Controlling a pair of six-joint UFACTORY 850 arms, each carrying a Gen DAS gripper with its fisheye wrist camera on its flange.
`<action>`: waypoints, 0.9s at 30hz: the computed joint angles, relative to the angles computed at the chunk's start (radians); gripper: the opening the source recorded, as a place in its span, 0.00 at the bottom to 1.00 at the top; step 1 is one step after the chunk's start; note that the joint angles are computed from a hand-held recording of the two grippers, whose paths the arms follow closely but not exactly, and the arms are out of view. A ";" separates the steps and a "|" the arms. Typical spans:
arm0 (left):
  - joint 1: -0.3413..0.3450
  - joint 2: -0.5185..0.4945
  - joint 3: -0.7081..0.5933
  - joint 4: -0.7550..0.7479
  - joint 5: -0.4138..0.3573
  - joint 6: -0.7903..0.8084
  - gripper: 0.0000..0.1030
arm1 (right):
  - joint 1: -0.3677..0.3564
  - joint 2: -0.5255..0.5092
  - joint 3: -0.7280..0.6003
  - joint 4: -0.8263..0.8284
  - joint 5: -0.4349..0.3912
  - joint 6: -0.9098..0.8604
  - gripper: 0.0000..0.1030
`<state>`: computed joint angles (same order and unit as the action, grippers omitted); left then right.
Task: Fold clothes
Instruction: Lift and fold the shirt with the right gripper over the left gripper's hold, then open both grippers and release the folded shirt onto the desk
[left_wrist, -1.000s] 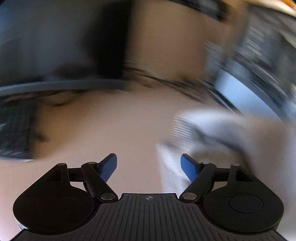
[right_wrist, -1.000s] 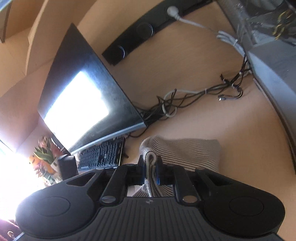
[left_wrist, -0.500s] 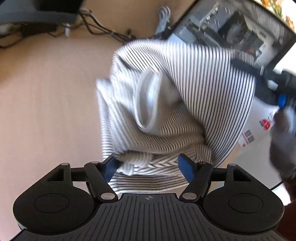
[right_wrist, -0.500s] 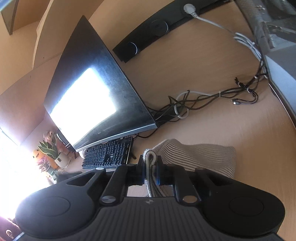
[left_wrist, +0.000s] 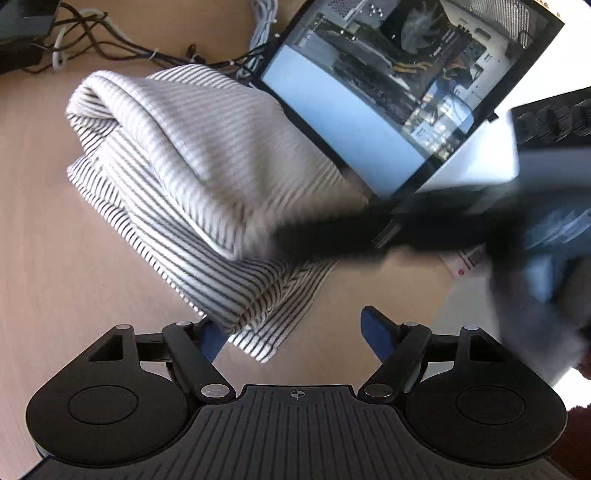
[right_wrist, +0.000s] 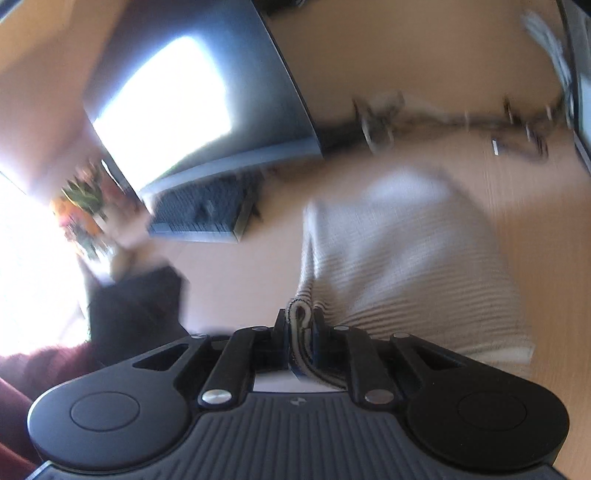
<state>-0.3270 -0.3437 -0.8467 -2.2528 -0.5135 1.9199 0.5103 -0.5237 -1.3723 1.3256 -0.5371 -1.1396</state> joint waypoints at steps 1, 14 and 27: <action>0.001 0.015 0.012 0.032 0.010 -0.019 0.81 | 0.001 -0.012 0.001 -0.034 0.003 0.036 0.11; 0.115 0.259 0.132 -0.210 0.057 0.069 0.83 | 0.087 0.048 0.132 0.229 0.227 -0.371 0.11; -0.012 0.063 -0.046 -0.299 0.171 0.316 0.77 | 0.067 0.210 0.229 0.364 0.333 -0.552 0.94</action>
<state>-0.3394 -0.2810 -0.8931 -2.5515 -0.3430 2.2363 0.5774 -0.3141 -1.1438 1.6896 -0.2042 -1.6917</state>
